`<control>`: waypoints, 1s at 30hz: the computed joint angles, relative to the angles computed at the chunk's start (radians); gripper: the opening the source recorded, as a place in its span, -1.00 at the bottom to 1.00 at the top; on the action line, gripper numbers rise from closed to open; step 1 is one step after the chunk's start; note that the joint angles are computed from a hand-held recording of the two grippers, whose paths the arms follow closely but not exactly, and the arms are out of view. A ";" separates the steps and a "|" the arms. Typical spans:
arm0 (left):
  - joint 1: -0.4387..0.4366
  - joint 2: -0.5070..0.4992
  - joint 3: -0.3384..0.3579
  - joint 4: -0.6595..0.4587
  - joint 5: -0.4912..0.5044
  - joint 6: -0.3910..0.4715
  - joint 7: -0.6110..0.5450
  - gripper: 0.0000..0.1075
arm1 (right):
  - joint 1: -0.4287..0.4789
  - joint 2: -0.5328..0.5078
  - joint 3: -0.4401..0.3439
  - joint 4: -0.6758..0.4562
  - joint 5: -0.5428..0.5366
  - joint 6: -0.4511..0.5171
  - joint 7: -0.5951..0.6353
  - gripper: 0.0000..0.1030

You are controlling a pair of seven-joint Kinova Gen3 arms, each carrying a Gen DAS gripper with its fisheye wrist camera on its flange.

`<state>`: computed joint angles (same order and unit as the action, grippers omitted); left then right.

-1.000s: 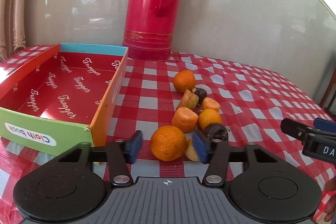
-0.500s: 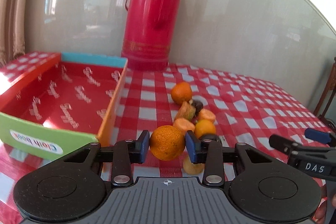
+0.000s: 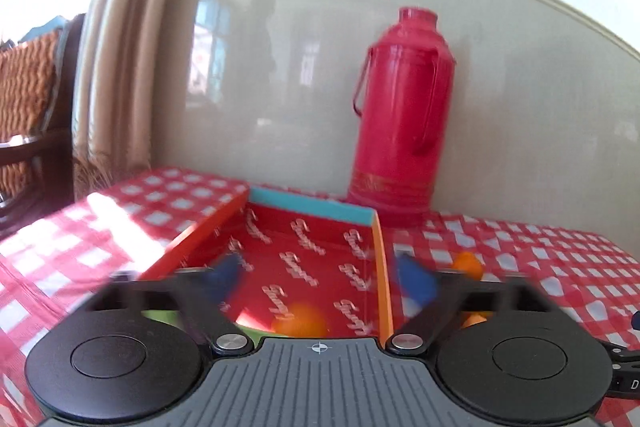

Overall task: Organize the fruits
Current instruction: 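Grasp the mandarin with the left gripper and drop it into the box, then grasp the dark plum with the right gripper and place it in the box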

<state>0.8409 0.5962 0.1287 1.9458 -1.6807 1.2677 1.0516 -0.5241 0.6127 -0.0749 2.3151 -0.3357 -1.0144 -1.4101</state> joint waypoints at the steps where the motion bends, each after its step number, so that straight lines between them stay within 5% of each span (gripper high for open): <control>1: 0.024 0.010 -0.012 -0.002 0.011 0.036 -0.006 0.91 | 0.016 -0.001 -0.023 -0.008 -0.002 0.014 0.009 0.89; 4: 0.032 0.002 0.003 0.016 0.020 0.058 -0.011 0.91 | 0.015 -0.015 -0.026 -0.035 -0.003 0.096 0.007 0.89; 11: 0.045 -0.044 0.033 0.071 0.057 0.050 0.021 0.91 | 0.001 -0.016 -0.024 -0.040 0.016 0.119 0.002 0.89; 16: 0.044 -0.045 0.039 0.078 0.080 0.051 0.006 0.91 | -0.030 -0.003 -0.010 -0.027 0.015 0.055 -0.014 0.86; 25: 0.006 -0.061 0.036 0.111 0.096 0.005 0.017 0.91 | -0.050 0.013 -0.023 -0.110 -0.009 0.149 -0.031 0.40; 27: 0.001 -0.064 0.036 0.119 0.096 0.004 0.021 0.91 | -0.052 0.016 -0.025 -0.132 -0.022 0.179 -0.052 0.08; 30: -0.005 -0.068 0.038 0.133 0.096 0.004 0.025 0.91 | -0.051 0.020 -0.024 -0.170 -0.036 0.244 -0.084 -0.10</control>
